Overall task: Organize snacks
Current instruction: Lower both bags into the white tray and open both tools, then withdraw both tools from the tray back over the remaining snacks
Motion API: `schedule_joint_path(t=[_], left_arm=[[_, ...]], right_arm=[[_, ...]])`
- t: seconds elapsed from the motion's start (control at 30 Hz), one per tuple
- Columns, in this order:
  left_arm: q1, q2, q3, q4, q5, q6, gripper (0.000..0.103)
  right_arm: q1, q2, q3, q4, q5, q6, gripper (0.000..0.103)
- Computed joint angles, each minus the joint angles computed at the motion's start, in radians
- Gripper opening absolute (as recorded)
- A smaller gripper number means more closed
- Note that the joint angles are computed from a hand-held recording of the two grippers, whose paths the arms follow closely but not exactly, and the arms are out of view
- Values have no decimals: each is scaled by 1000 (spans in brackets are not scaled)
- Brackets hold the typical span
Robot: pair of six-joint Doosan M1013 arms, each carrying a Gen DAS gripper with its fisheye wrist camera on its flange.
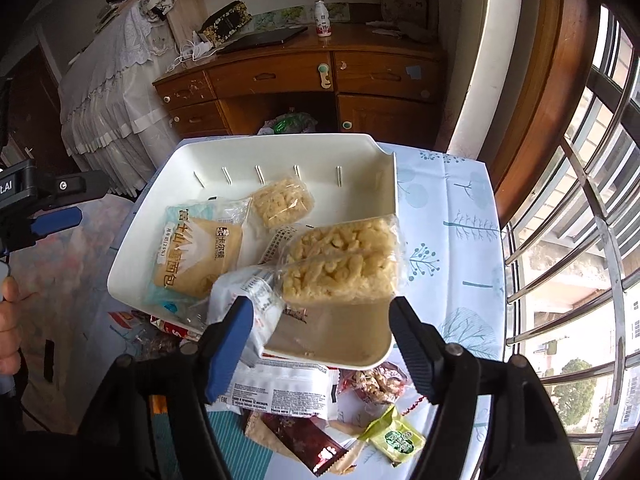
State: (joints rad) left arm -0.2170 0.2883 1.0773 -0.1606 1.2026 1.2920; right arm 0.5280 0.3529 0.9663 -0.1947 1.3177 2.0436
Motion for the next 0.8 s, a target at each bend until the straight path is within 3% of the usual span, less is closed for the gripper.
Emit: schedule_joint_path(t=[0.37,0.8], left_arm=[[-37,-163,173,100,-100,-64,90],[-119,-321,365,275,-87,-233,90]], right_arm=[[-9,-104,114,100,-90,63,71],[-32,-221,271,256,-138,114,71]])
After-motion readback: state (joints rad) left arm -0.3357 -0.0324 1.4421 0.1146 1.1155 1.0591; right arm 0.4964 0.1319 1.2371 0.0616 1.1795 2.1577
